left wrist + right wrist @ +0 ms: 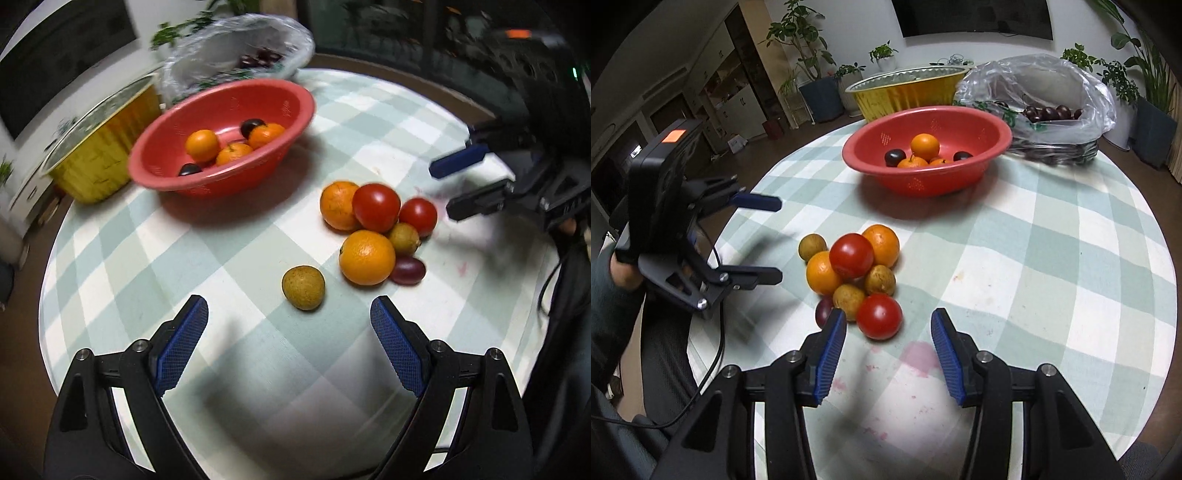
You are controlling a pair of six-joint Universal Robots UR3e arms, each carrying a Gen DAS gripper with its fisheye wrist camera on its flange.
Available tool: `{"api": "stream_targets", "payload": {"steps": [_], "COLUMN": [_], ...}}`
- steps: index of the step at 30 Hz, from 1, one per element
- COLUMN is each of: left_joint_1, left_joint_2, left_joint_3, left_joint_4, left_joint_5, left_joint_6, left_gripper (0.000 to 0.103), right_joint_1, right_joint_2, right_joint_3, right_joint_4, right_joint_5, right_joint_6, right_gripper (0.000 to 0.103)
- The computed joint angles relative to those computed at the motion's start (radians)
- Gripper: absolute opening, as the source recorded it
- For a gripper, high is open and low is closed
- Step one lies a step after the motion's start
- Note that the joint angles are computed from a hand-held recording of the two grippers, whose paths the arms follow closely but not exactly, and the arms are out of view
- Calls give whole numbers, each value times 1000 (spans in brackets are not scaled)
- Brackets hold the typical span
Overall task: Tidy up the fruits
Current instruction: 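Move both open tools back to the fruit pile, then grasp a small brown round fruit with the left tool while the right tool grasps a red tomato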
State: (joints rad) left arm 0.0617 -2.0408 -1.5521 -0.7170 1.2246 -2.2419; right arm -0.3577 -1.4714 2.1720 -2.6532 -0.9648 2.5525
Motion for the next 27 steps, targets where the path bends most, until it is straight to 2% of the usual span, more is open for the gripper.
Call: {"api": "stream_targets", "payload": {"steps": [4,12,17,20,27], "left_joint_1": [-20,1,1,-1,8], "left_joint_2": [-64,-150,-170,-185,-174], "left_joint_3": [70,222,270,305,287], "left_joint_4": [-41,-214,-274,-318,-312], "left_joint_5": [26,-48,-71,-85,-103], "left_joint_6": [74,136,176,201,210], "left_gripper": [88,60,44,37,31], "right_joint_1": [10,45,74,90,114], "right_joint_2": [26,76,108,126,149], "right_joint_3": [-28,-100,-150,-175,-192], "right_joint_4": [26,76,113,126,129], "right_joint_5": [-20,-56,-72,-81,-108], "right_joint_6": [-31,-126,-175,-197,-223], "right_gripper": [52,52,52,48,40]}}
